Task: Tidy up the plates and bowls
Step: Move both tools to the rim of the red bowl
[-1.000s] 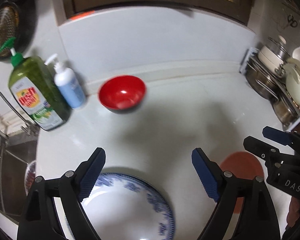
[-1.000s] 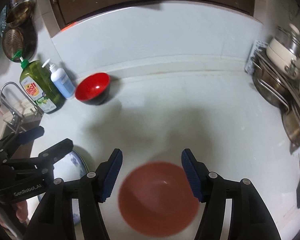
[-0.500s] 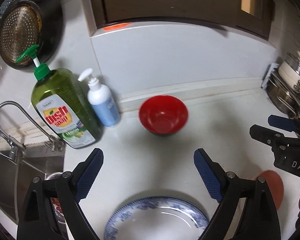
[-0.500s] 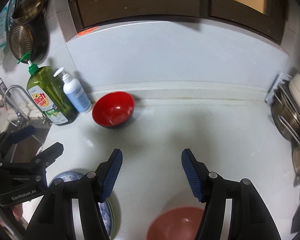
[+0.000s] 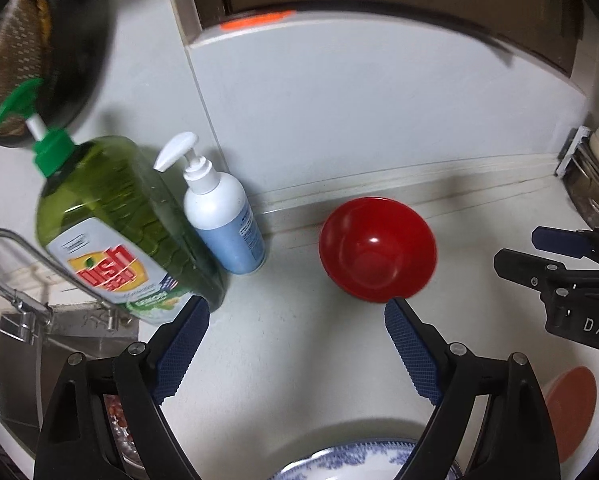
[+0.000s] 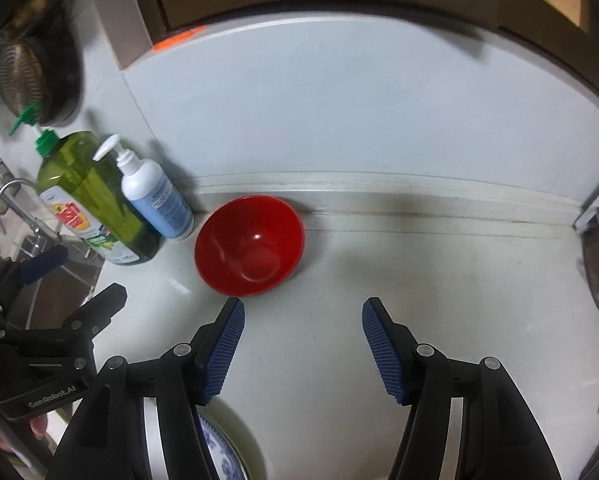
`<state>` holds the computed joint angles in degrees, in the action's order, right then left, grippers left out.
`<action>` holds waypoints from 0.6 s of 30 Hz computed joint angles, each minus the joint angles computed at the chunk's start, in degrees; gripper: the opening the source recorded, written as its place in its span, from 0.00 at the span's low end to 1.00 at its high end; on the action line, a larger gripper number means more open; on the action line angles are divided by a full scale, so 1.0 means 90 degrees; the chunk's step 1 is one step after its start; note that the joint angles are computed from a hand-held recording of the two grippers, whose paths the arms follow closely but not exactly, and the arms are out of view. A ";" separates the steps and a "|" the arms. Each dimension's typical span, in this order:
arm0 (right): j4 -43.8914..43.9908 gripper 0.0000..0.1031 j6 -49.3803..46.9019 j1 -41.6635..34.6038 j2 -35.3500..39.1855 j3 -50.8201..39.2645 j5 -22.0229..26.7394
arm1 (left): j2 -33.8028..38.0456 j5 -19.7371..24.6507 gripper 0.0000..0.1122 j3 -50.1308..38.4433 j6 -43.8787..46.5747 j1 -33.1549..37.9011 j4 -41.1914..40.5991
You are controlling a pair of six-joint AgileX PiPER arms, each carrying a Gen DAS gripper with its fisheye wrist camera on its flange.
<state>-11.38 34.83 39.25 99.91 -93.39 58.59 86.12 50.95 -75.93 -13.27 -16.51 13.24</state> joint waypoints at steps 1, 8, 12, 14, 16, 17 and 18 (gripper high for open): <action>0.0059 0.60 -0.0057 -0.0038 0.0120 -0.0096 -0.0007 | 0.0155 -0.0060 0.80 -0.0077 0.0101 0.0061 -0.0074; 0.0586 0.60 -0.0444 -0.0391 0.1066 -0.0941 0.0089 | 0.1118 -0.0096 0.77 -0.0661 0.0440 0.0216 -0.0226; 0.0767 0.60 -0.0558 -0.0541 0.1553 -0.1409 0.0248 | 0.1598 -0.0095 0.76 -0.0970 0.0530 0.0244 -0.0305; 0.0910 0.60 -0.0570 -0.0614 0.1742 -0.1562 0.0290 | 0.1806 -0.0091 0.75 -0.1133 0.0585 0.0262 -0.0388; 0.1108 0.57 -0.0618 -0.0710 0.1897 -0.1702 0.0362 | 0.2053 -0.0062 0.72 -0.1346 0.0625 0.0281 -0.0401; 0.1183 0.55 -0.0608 -0.0743 0.1998 -0.1793 0.0393 | 0.2113 -0.0035 0.71 -0.1411 0.0648 0.0298 -0.0425; 0.1272 0.53 -0.0634 -0.0776 0.2121 -0.1921 0.0440 | 0.2190 -0.0001 0.70 -0.1492 0.0662 0.0301 -0.0454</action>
<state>0.07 29.13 32.26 119.00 -110.68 62.54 105.83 50.94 -89.36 -7.31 -13.80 9.15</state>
